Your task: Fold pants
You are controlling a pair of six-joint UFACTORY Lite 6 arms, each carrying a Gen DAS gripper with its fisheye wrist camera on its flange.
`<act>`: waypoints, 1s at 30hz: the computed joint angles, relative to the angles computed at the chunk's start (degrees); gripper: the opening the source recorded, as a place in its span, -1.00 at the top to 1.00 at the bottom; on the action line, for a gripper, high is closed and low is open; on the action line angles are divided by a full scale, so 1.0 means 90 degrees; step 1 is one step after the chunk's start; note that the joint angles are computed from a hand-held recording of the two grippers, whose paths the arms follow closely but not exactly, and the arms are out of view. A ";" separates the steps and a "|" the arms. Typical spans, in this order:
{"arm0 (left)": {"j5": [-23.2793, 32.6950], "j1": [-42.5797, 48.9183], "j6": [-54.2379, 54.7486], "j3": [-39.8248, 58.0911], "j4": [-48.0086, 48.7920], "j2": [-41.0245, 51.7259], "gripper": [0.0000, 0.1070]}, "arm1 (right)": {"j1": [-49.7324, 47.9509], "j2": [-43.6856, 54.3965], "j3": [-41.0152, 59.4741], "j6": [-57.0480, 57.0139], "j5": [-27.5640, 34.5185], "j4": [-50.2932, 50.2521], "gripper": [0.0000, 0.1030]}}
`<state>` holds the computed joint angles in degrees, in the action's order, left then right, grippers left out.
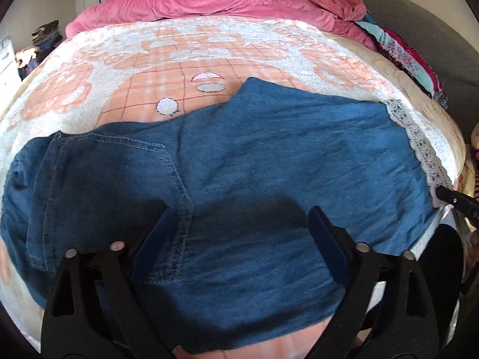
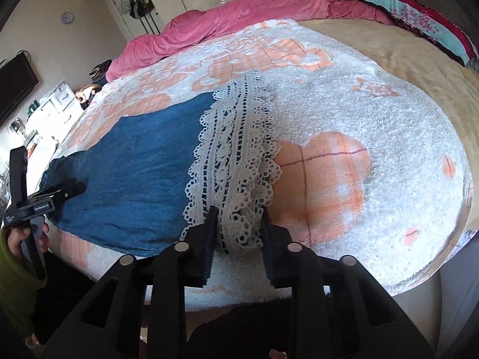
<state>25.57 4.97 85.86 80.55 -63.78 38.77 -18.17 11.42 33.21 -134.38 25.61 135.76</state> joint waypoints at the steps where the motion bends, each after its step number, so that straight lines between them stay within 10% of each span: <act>1: -0.0051 0.0007 0.0102 -0.0096 -0.0087 -0.0039 -0.63 | 0.0077 -0.0125 -0.0085 -0.0285 -0.0107 0.0239 0.55; 11: -0.0058 0.0100 0.0411 -0.0340 -0.0332 -0.0107 -0.70 | -0.0016 0.0103 -0.0075 -0.0951 -0.0189 0.0837 0.64; 16: 0.1203 0.0617 -0.0146 0.0171 -0.0128 -0.0141 -0.70 | -0.0284 -0.0714 -0.0484 -0.0260 -0.0261 0.0297 0.14; 21: 0.1679 0.1131 -0.0745 0.1525 -0.0124 0.0239 -0.70 | 0.0142 -0.1954 -0.0722 -0.0171 -0.0432 0.0424 0.04; 30: 0.2011 0.0474 -0.4001 0.5232 0.2791 0.2780 -0.48 | 0.2377 0.1461 0.3173 0.0405 -0.1450 0.0126 -0.02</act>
